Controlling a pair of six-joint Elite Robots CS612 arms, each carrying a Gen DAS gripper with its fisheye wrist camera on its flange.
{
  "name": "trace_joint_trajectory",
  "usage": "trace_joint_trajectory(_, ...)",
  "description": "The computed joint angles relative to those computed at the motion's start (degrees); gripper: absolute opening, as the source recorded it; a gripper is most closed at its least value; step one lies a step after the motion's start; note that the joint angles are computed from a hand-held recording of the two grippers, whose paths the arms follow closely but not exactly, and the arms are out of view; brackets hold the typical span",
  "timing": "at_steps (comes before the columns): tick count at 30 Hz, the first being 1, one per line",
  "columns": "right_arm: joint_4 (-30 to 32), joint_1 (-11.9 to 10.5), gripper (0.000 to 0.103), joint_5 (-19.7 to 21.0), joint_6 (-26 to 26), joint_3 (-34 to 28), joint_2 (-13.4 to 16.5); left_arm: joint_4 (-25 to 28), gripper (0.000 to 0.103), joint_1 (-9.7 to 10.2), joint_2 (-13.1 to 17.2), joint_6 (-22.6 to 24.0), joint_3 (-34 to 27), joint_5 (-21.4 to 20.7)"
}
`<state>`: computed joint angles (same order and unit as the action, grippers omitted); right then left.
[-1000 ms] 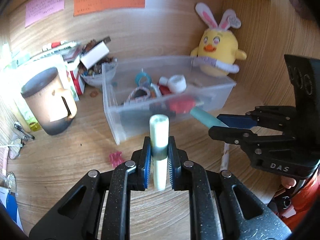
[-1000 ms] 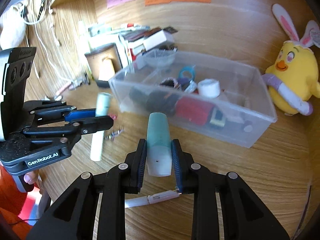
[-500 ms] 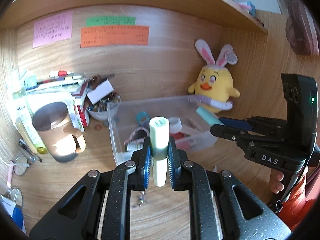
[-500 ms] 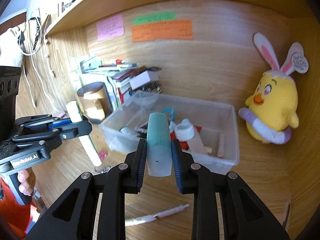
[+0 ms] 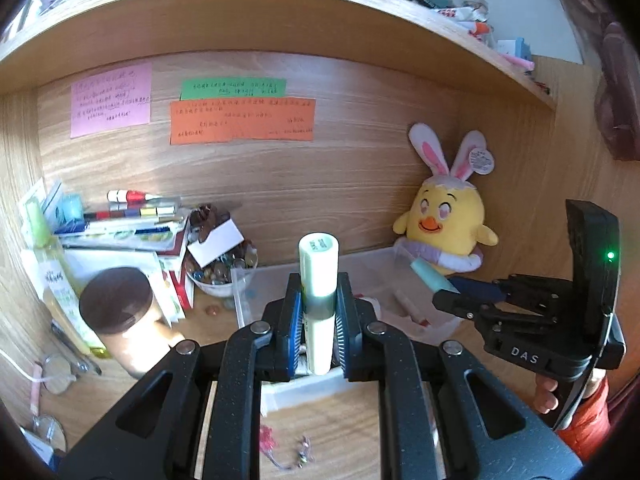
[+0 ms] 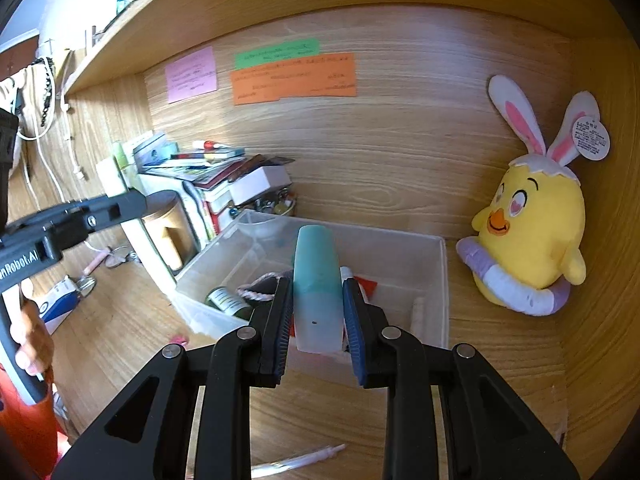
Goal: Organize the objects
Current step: 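Carry the marker and teal tube into the clear box and release both, then move both tools back over the pink keychain and white pen on the desk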
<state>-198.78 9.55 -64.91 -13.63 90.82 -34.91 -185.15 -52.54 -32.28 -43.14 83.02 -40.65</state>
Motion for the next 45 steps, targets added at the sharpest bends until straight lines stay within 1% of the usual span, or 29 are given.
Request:
trace_joint_trajectory(4, 1.6, 0.1, 0.023, -1.5, 0.2, -1.4, 0.5, 3.3, 0.015, 1.24, 0.7, -0.2, -2.1, -1.8)
trace_joint_trajectory(7, 2.9, 0.3, 0.023, -3.2, 0.0, -2.5, 0.9, 5.1, 0.015, 2.35, 1.6, -1.0, -3.8, -4.6)
trace_joint_trajectory(11, 4.7, 0.7, 0.023, -5.8, 0.2, -4.2, 1.8, 3.8, 0.015, 3.86, 3.0, -2.3, -5.5, -10.5)
trace_joint_trajectory(14, 6.5, 0.9, 0.023, -7.4, 0.7, -5.7, 2.6, 4.1, 0.015, 4.32, 3.8, -2.4, -6.8, -12.7)
trace_joint_trajectory(20, 10.0, 1.4, 0.023, -8.3, -0.5, -7.6, 3.8, 4.6, 0.015, 5.2, 5.3, -2.0, -9.1, -17.2)
trace_joint_trajectory(27, 11.2, 1.8, 0.023, -9.4, -1.7, -8.2, 4.3, 6.2, 0.015, 6.49, 6.0, -4.7, -9.8, -22.2)
trace_joint_trajectory(30, 12.3, 1.9, 0.023, -9.5, -1.9, -8.7, 4.5, 7.9, 0.016, 6.27, 5.7, -5.2, -9.4, -20.4)
trace_joint_trajectory(32, 12.3, 2.0, 0.023, -10.2, -2.0, -8.8, 4.6, 8.6, 0.024, 6.03, 5.4, -5.2, -9.0, -19.2)
trace_joint_trajectory(34, 12.0, 2.1, 0.023, -11.0, -2.4, -8.8, 4.6, 9.2, 0.039, 5.62, 5.1, -5.4, -8.4, -17.2)
trace_joint_trajectory(36, 11.6, 2.2, 0.024, -11.2, -2.5, -8.5, 4.4, 9.8, 0.045, 5.12, 4.7, -5.2, -7.9, -14.8)
trace_joint_trajectory(38, 11.4, 2.2, 0.029, -11.2, -2.5, -8.2, 4.2, 10.1, 0.049, 4.68, 4.3, -4.8, -7.3, -13.1)
trace_joint_trajectory(40, 10.8, 2.1, 0.037, -11.1, -2.3, -7.6, 3.9, 10.3, 0.055, 4.19, 4.0, -4.2, -6.8, -11.4)
trace_joint_trajectory(41, 10.5, 2.0, 0.038, -10.9, -2.3, -7.3, 3.7, 10.8, 0.057, 3.84, 3.8, -4.0, -6.6, -9.9)
trace_joint_trajectory(43, 9.1, 1.9, 0.044, -10.3, -2.0, -6.2, 3.2, 11.6, 0.065, 3.1, 3.5, -3.3, -6.1, -7.1)
trace_joint_trajectory(45, 7.9, 1.7, 0.046, -9.2, -2.1, -5.0, 2.6, 11.7, 0.07, 2.43, 3.1, -2.8, -5.5, -5.1)
